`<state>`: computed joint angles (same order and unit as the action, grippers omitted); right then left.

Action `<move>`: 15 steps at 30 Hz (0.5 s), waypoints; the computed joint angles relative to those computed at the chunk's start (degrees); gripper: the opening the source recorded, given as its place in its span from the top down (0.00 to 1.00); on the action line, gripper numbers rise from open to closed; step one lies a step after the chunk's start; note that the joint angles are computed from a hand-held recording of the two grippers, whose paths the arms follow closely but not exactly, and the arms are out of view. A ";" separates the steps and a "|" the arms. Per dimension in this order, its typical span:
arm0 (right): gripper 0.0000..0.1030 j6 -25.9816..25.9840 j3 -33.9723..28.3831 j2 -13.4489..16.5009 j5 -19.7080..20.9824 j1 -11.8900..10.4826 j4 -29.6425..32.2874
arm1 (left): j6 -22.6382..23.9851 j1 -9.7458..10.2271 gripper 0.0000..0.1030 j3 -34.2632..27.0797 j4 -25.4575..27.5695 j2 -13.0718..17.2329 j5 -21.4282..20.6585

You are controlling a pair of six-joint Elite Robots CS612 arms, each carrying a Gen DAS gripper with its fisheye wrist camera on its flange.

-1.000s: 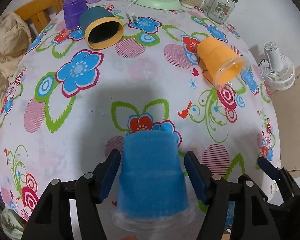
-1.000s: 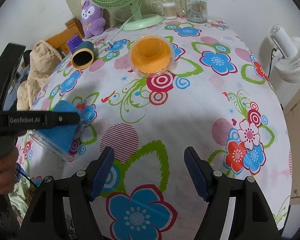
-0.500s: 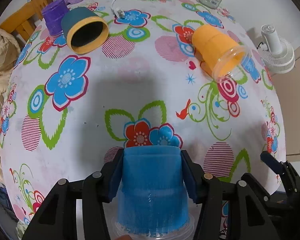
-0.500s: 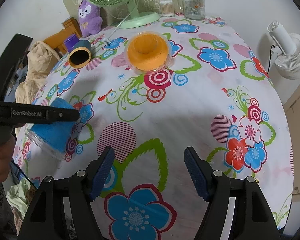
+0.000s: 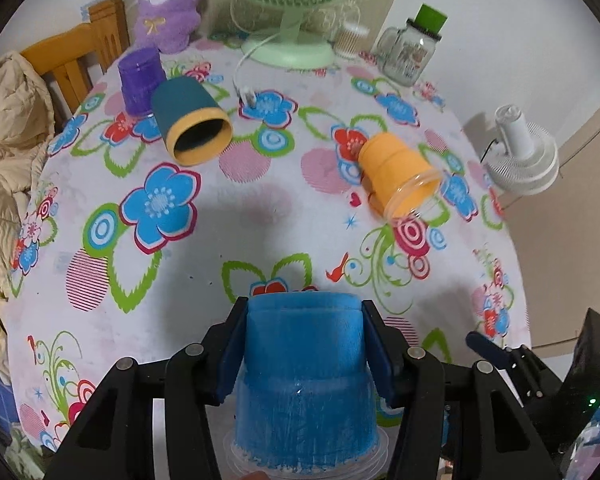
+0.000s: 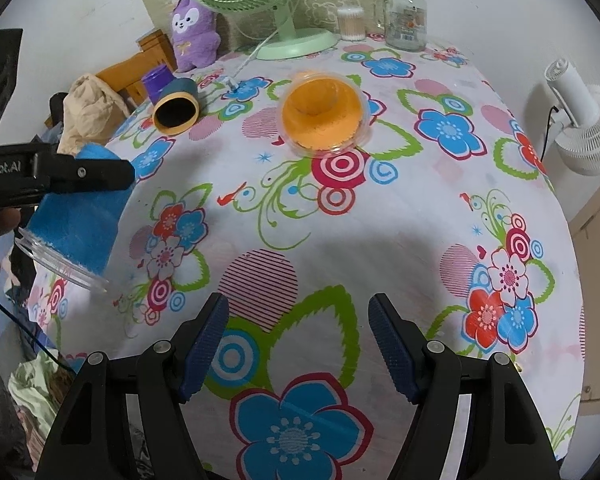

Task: Flip cup upside down
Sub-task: 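Rotate the blue cup in the left tool so its mouth faces the table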

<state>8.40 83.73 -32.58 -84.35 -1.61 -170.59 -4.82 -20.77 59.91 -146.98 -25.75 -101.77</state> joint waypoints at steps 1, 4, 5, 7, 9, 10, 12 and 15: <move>0.27 -0.14 0.02 -0.03 -0.05 0.06 -0.06 | -0.12 0.04 0.46 0.18 -0.43 -0.08 -0.22; 0.27 -0.40 0.05 -0.09 -0.18 0.19 -0.09 | -0.57 0.13 0.46 0.95 -1.51 -0.50 -0.53; 0.27 -0.42 0.04 -0.09 -0.18 0.22 -0.08 | -0.68 0.14 0.46 1.13 -1.76 -0.60 -0.60; 0.27 -0.50 -0.01 -0.09 -0.26 0.28 0.05 | -1.01 0.17 0.46 1.46 -2.50 -0.75 -0.80; 0.27 -0.62 -0.01 -0.09 -0.20 0.30 0.10 | -1.16 0.22 0.45 1.93 -3.22 -0.95 -0.81; 0.27 -0.72 -0.01 -0.09 -0.15 0.32 0.15 | -1.42 0.25 0.45 2.06 -3.66 -1.00 -0.98; 0.27 -0.78 -0.02 -0.11 -0.25 0.38 0.21 | -1.69 0.31 0.45 2.18 -4.10 -1.03 -1.25; 0.27 -0.74 -0.05 -0.10 -0.24 0.40 0.30 | -1.79 0.30 0.45 2.41 -4.60 -1.11 -1.48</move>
<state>7.66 83.68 -32.68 -84.60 -1.21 -170.29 -6.62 -20.46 62.33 -151.58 -26.85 -103.25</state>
